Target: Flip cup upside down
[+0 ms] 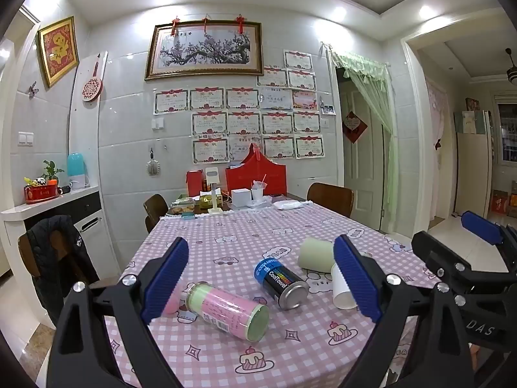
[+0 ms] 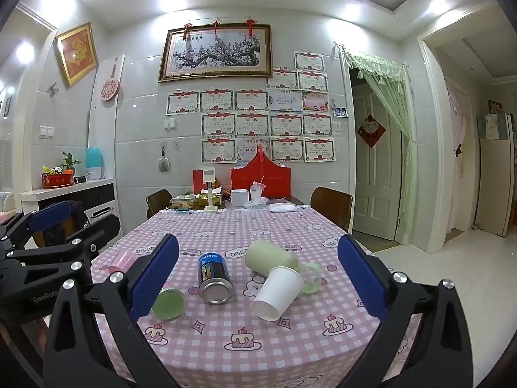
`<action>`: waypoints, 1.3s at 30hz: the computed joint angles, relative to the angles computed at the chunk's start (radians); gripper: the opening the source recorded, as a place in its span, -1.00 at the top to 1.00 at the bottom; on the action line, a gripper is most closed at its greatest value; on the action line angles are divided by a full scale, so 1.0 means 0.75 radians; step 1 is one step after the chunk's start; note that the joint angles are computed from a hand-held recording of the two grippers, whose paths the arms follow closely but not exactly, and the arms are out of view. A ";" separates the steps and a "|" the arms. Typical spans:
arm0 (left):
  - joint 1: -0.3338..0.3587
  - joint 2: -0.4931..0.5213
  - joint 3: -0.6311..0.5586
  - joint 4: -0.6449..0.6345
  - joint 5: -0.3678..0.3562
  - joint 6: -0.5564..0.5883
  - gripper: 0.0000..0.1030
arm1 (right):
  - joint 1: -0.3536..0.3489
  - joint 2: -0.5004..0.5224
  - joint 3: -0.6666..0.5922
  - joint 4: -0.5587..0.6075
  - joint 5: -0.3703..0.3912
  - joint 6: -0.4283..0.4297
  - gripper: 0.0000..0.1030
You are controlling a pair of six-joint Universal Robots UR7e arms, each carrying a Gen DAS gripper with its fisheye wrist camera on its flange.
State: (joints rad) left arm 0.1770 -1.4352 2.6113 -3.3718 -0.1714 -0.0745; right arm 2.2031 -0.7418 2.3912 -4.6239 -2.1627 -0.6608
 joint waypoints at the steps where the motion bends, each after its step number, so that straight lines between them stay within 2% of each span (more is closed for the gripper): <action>1: 0.000 0.000 0.000 -0.001 -0.001 -0.001 -0.75 | 0.001 0.002 -0.002 -0.005 -0.001 -0.004 -0.85; 8: 0.000 0.029 -0.002 -0.087 0.000 0.045 -0.75 | 0.006 0.005 -0.009 -0.007 -0.013 -0.014 -0.85; 16: 0.002 0.032 -0.002 -0.096 -0.002 0.052 -0.75 | 0.010 0.011 -0.006 -0.013 -0.002 -0.011 -0.85; 21: -0.017 -0.031 0.015 0.039 0.010 -0.035 -0.75 | 0.004 0.005 -0.002 -0.006 -0.002 -0.008 -0.85; 23: -0.022 -0.031 0.030 0.043 0.014 -0.054 -0.75 | 0.003 0.005 -0.001 -0.005 -0.001 -0.007 -0.85; 24: -0.008 -0.023 0.023 -0.015 0.006 0.003 -0.75 | 0.007 0.007 -0.008 0.000 -0.006 -0.007 -0.85; 27: 0.000 -0.004 0.010 -0.057 0.004 0.040 -0.75 | 0.007 0.005 -0.008 0.004 -0.006 -0.005 -0.85; 33: -0.011 -0.027 0.012 -0.008 0.016 0.017 -0.75 | 0.004 0.010 -0.010 0.002 -0.006 -0.013 -0.85; 35: -0.022 -0.060 0.013 0.087 0.025 -0.050 -0.75 | 0.003 0.012 -0.009 -0.002 -0.001 -0.013 -0.85; 39: -0.023 -0.050 0.013 0.058 0.023 -0.035 -0.75 | -0.003 0.030 -0.018 -0.018 0.009 -0.014 -0.85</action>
State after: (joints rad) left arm 0.1596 -1.4726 2.6210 -3.3283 -0.1538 -0.1011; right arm 2.2011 -0.7192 2.3778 -4.6372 -2.1561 -0.6716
